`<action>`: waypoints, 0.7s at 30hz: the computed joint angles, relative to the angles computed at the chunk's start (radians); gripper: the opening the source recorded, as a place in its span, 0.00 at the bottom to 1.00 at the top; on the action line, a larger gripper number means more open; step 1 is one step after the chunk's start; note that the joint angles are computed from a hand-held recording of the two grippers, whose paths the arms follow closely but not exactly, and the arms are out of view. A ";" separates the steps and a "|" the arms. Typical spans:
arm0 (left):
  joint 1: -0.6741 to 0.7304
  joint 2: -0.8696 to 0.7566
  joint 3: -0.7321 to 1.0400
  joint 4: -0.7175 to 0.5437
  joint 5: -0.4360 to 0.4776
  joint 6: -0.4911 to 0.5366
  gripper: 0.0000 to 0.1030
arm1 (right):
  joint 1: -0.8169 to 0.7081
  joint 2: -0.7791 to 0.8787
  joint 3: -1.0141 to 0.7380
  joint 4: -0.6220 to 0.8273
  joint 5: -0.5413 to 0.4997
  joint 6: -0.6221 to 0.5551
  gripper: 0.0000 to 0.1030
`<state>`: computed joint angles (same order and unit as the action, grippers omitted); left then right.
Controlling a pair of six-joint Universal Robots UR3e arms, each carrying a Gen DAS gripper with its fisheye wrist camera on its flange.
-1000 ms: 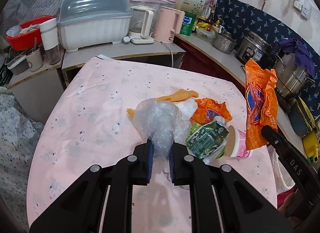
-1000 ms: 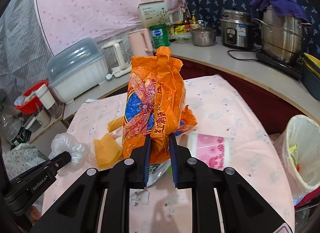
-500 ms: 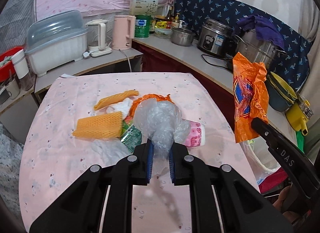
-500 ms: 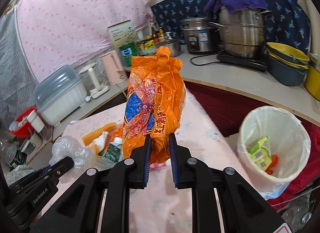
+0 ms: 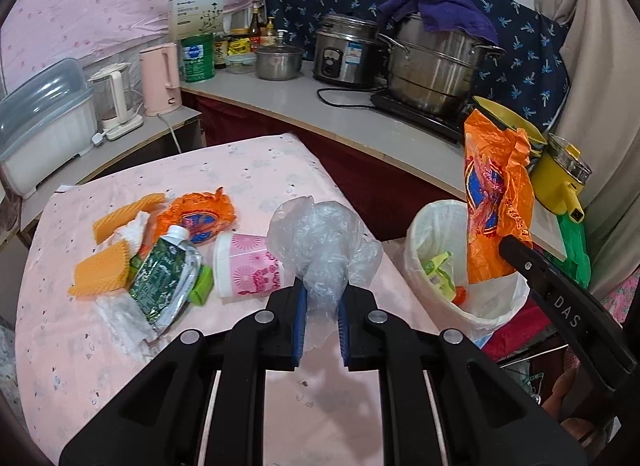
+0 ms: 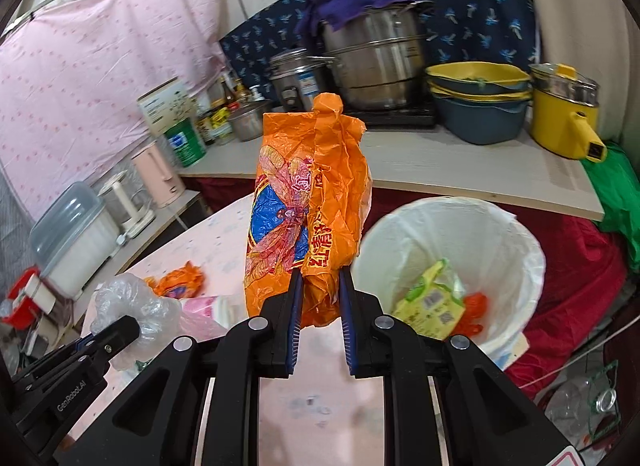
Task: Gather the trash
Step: 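Carry both items over the white bin and release them inside with both tools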
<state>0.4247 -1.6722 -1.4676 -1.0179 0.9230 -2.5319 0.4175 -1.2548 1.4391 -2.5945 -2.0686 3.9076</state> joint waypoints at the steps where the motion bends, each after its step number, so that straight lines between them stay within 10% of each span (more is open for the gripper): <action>1: -0.017 0.001 -0.004 0.005 0.005 -0.003 0.12 | -0.011 -0.026 0.039 -0.011 -0.001 0.005 0.16; 21: -0.352 -0.061 0.016 0.099 0.090 -0.074 0.13 | -0.216 -0.373 0.548 -0.144 0.043 0.057 0.16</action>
<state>0.0730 -1.7327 -1.4518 -0.9191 1.0127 -2.6064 0.2015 -1.6281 1.9867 -2.7386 -2.0259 3.9644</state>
